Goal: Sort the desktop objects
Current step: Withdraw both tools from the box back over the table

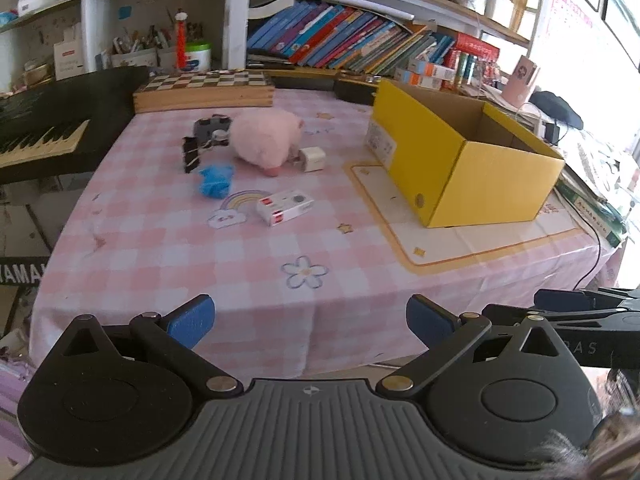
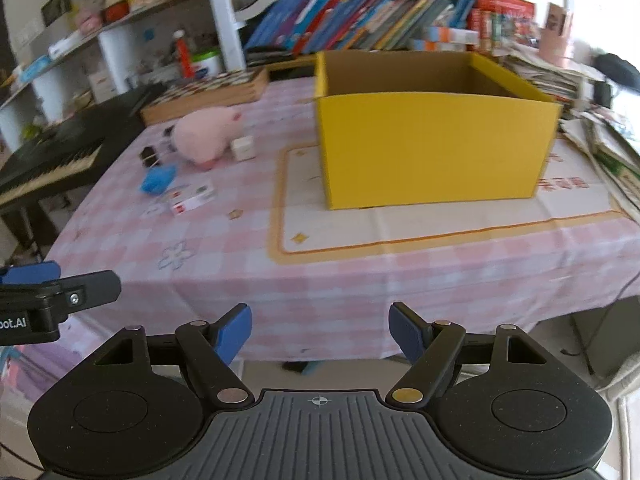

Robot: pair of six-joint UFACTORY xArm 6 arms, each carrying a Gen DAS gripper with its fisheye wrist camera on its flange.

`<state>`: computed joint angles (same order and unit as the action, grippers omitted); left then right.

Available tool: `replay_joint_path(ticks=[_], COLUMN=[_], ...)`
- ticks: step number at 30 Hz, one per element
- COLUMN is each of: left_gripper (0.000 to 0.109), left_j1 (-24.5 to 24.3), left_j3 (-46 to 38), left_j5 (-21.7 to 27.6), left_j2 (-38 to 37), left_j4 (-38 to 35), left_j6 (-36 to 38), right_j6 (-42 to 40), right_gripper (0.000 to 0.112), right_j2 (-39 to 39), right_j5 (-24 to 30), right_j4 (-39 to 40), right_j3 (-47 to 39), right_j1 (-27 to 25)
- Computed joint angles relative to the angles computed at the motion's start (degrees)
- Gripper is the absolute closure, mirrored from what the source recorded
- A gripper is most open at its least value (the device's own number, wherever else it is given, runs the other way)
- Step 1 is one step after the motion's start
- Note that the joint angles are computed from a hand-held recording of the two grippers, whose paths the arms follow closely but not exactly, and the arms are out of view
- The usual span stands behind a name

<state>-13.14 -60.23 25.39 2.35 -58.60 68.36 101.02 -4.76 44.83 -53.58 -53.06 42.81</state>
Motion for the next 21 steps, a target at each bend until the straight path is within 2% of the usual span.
replay_joint_path(ticks=[11, 21], left_gripper=[0.006, 0.006], left_j1=[3.95, 4.65], left_j3=[-1.11, -4.18], left_j5=[-1.36, -1.5], left_j2=[0.63, 2.94], left_j4=[-2.62, -5.61], left_j6=[1.06, 2.39], right_j6=[-7.4, -14.24], right_gripper=[0.035, 0.035], right_j2=[7.57, 11.75], right_j5=[-4.35, -7.94], right_j4=[-0.5, -1.97], right_j3=[-8.42, -13.57], right_j1=[0.1, -1.5])
